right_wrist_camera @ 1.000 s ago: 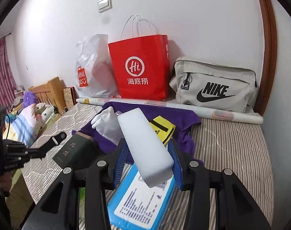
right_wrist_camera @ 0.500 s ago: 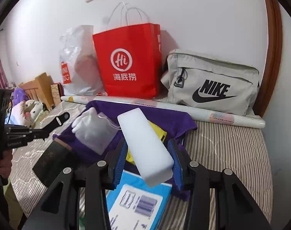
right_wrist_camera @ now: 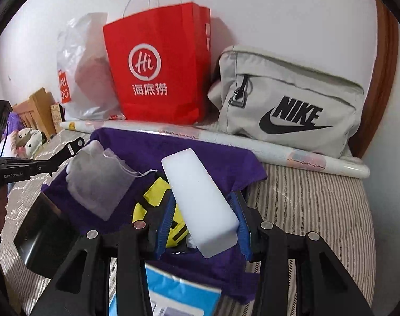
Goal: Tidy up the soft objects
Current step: 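Lower the soap and sponge onto the towel and open both tools, then withdraw both tools from the towel back toward the table items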
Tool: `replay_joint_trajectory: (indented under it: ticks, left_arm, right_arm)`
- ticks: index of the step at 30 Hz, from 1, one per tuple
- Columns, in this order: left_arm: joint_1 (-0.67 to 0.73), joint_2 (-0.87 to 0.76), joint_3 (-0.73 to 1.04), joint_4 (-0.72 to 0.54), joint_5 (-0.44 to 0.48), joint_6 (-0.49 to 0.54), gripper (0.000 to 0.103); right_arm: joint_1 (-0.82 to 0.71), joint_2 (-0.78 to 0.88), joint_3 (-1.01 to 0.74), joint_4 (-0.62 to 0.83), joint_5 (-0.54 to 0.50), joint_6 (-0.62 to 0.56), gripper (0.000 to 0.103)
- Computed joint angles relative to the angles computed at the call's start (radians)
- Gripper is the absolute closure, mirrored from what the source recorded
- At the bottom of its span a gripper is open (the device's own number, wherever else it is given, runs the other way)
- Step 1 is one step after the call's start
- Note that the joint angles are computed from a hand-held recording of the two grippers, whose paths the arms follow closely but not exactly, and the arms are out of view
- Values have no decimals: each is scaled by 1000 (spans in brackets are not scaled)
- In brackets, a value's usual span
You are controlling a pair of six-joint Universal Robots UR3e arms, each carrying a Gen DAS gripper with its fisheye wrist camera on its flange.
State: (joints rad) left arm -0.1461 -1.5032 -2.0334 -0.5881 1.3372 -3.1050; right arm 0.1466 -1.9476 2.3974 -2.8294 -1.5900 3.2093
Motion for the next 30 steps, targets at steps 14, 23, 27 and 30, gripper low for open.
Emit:
replay_joint_trajectory:
  ticks: [14, 23, 27, 30]
  left_arm:
    - [-62, -192, 164, -58, 61, -23, 99]
    - [-66, -186, 172, -102, 63, -17, 98]
    - [-51, -150, 142, -121, 36, -5, 92]
    - [-34, -109, 112, -132, 14, 3, 75]
  right_arm:
    - [-47, 144, -23, -14, 90, -52, 60]
    - [-52, 142, -25, 15, 113, -69, 60]
    - [-58, 111, -16, 31, 133, -70, 47]
    - [-62, 69, -3, 39, 142, -74, 39]
